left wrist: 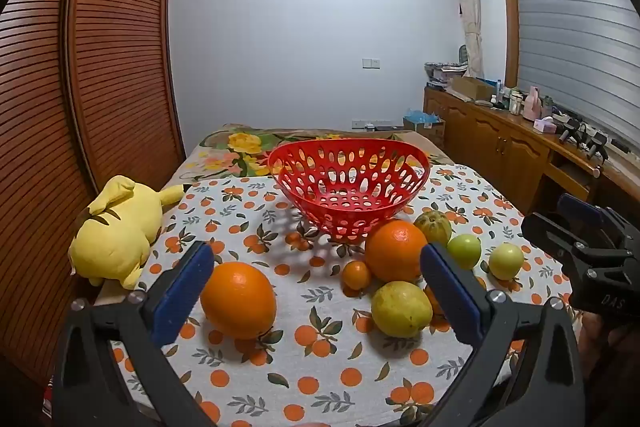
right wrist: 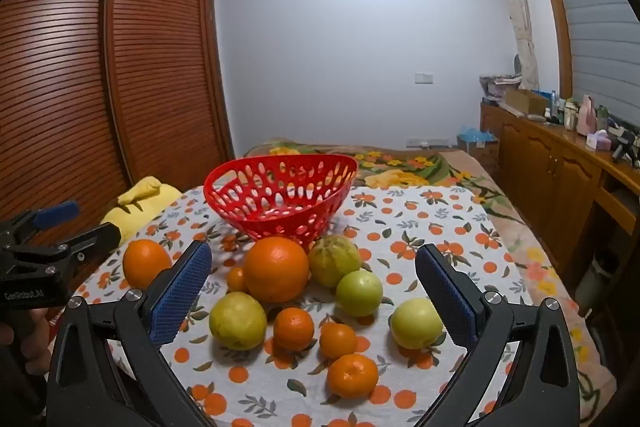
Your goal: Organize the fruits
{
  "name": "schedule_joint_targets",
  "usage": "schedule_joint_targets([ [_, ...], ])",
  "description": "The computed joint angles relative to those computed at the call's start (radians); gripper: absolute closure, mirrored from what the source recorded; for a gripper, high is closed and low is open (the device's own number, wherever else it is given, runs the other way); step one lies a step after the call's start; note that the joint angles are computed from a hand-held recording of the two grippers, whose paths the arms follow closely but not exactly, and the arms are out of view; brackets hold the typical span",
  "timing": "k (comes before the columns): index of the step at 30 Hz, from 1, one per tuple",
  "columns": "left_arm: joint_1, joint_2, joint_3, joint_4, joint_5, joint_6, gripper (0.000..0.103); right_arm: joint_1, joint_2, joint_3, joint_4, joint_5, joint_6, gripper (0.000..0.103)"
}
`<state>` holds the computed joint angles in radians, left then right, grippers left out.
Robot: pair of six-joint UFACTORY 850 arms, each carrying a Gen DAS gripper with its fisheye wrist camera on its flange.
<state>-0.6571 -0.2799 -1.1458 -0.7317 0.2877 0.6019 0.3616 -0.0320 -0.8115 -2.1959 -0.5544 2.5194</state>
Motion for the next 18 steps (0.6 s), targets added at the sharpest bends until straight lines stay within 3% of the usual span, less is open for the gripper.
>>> schedule_joint_targets([
  [18, -0.002, 0.013, 0.009, -0.005, 0.006, 0.003, 0.0, 0.002, 0.001, 0.0, 0.008, -0.001, -0.01, 0.0],
])
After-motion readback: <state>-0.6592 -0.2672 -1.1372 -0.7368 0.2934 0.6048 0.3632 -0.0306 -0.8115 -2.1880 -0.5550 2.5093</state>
